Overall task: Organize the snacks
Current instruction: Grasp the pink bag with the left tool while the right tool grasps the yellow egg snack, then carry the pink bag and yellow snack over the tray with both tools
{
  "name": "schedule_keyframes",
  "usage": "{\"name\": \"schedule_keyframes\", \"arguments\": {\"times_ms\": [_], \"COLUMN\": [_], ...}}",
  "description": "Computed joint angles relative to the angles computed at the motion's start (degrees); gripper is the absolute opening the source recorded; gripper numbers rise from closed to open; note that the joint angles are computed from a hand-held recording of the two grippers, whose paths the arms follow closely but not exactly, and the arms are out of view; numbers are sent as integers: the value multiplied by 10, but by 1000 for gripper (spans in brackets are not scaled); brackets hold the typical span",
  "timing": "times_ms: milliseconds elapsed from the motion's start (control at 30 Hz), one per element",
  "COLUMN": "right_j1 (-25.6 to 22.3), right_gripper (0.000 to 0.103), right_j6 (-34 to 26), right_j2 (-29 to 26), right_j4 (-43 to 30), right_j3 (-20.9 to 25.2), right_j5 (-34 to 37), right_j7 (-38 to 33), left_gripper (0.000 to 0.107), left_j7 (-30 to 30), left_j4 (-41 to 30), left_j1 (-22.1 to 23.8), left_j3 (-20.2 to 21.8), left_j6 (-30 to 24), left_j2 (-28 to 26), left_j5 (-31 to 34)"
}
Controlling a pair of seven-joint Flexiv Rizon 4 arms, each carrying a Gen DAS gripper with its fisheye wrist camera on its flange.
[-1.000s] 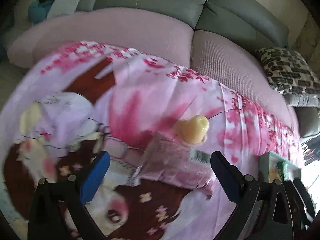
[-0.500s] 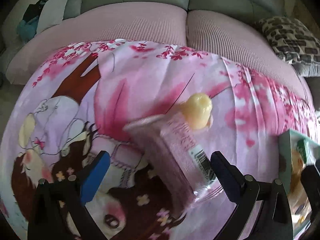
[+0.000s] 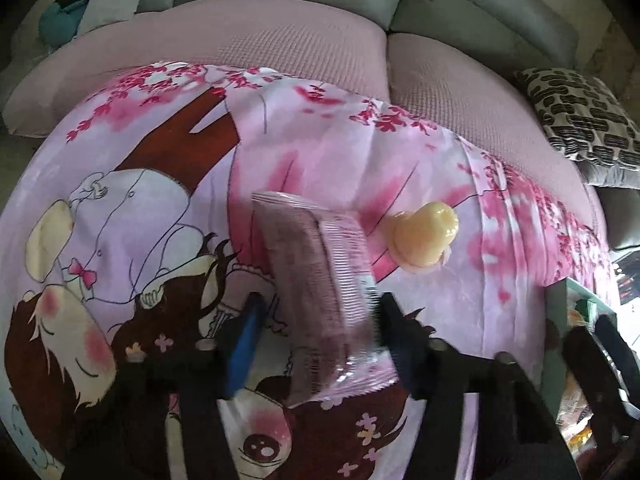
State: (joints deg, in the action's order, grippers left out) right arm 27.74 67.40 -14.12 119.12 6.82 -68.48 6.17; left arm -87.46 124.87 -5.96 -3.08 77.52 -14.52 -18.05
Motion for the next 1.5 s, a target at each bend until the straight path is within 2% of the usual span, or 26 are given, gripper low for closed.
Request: {"name": "schedule_keyframes", "arguments": {"times_ms": [33, 200, 367, 533, 633, 700, 733, 800, 833, 1000, 1067, 1233, 1400, 1467, 1500], "right_j1": [0, 12, 34, 55, 65, 73, 77, 86, 92, 111, 118, 129, 110, 99, 93], "right_gripper": [103, 100, 92, 86, 74, 60, 57, 38, 38, 37, 37, 37, 37, 37, 37], "right_j6": [10, 35, 55, 61, 54, 49, 47, 49, 48, 55, 72, 86, 65, 41, 33], "right_j2": [-10, -50, -97, -140, -162, -172, -178, -182, -182, -170, -155, -99, -38, -11, -2], "right_j4": [-8, -42, -91, -137, -162, -174, -180, -183, -183, -168, -150, -95, -43, -22, -14], "right_j3": [0, -9, -25, -33, -33, -36, -37, -45, -53, -76, -87, -107, -85, -66, -57], "right_j5": [3, 28, 68, 134, 181, 207, 220, 236, 239, 236, 222, 154, 95, 95, 94], "right_j7": [-4, -38, -93, -159, -201, -225, -236, -247, -246, -241, -222, -141, -75, -61, -55], "left_gripper": [48, 46, 46, 46, 46, 46, 46, 41, 40, 38, 38, 38, 38, 38, 38], "left_j7": [11, 11, -36, -31, -30, -27, -28, -24, -24, -39, -28, -42, -39, -37, -53], "left_j4": [5, 19, 21, 30, 28, 30, 30, 31, 30, 24, 29, 31, 40, 45, 44], "left_j1": [8, 19, 16, 33, 35, 37, 36, 38, 37, 28, 31, 16, 1, -5, -10], "left_j3": [-10, -7, 29, 19, 18, 14, 15, 12, 12, 23, 15, 25, 23, 22, 26], "left_j6": [6, 20, 14, 19, 20, 24, 24, 27, 27, 26, 32, 24, 22, 27, 23], "left_j2": [2, 8, 16, 21, 18, 16, 16, 15, 16, 19, 25, 51, 92, 110, 120], "left_j5": [-17, -43, -7, -22, -21, -26, -25, -27, -27, -2, -9, 15, 30, 32, 54]}}
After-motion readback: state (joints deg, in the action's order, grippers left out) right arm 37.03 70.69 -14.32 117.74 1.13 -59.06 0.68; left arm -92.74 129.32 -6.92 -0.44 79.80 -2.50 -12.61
